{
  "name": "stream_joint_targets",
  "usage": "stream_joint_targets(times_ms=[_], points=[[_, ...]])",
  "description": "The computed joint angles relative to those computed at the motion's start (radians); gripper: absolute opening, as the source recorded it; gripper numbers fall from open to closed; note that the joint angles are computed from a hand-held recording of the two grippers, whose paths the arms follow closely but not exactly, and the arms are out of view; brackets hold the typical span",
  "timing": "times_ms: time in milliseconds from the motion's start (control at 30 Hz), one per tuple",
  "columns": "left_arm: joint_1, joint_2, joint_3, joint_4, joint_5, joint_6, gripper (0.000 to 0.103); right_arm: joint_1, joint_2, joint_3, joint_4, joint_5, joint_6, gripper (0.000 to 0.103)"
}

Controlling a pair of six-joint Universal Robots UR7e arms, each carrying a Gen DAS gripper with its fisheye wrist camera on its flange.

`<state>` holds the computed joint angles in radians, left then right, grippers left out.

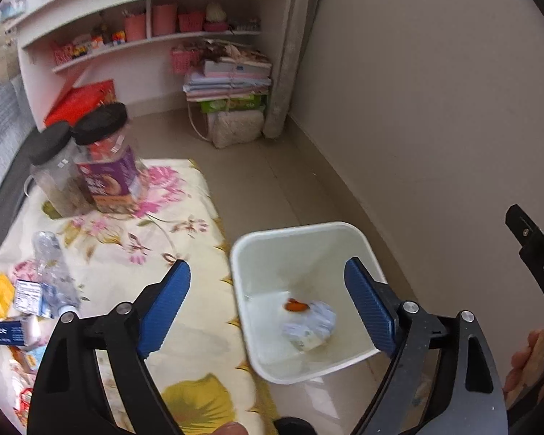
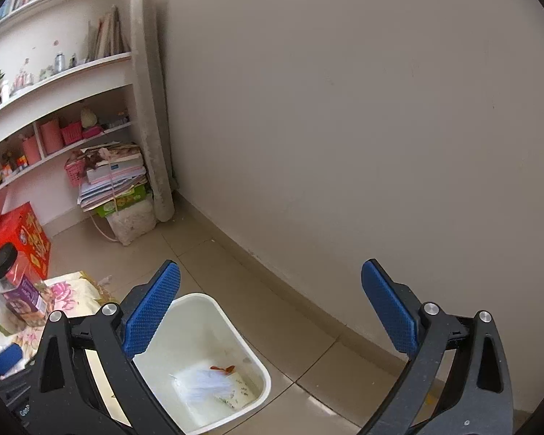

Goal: Collect trash
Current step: 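Drop the paper cup into the white bin while the left tool drops the foil, then grasp the blue box with the left tool while the right tool reaches for the milk carton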

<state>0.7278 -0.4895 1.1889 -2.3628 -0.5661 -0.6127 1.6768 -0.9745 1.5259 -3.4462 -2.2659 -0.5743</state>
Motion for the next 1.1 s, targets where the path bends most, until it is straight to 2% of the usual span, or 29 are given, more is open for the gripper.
stream_joint_targets(times_ms=[200,333,400,567,767,867,1033,1100], points=[[-0.018,-0.053,0.080,-0.026,0.108,-0.020,0.088,0.036,0.016,0.040,-0.073,0.002,-0.052,0.096],[-0.028,-0.102,0.149,-0.027,0.191,-0.071,0.091,0.065,0.037,0.056,-0.076,0.005,-0.073,0.096],[-0.031,-0.132,0.184,0.011,0.232,-0.118,0.092,0.081,0.054,0.060,-0.091,0.004,-0.091,0.096],[-0.027,-0.225,0.282,0.129,0.281,-0.278,0.093,0.116,0.107,0.048,-0.092,-0.004,-0.117,0.096],[-0.012,-0.332,0.357,0.372,0.303,-0.504,0.093,0.159,0.153,0.054,-0.035,0.001,-0.099,0.096],[-0.003,-0.383,0.377,0.551,0.305,-0.658,0.093,0.179,0.177,0.059,0.003,0.006,-0.084,0.096],[0.035,-0.445,0.363,0.898,0.251,-0.909,0.093,0.208,0.212,0.067,0.077,0.021,-0.055,0.096],[0.054,-0.465,0.360,0.990,0.227,-0.978,0.093,0.217,0.224,0.070,0.091,0.025,-0.052,0.096]])
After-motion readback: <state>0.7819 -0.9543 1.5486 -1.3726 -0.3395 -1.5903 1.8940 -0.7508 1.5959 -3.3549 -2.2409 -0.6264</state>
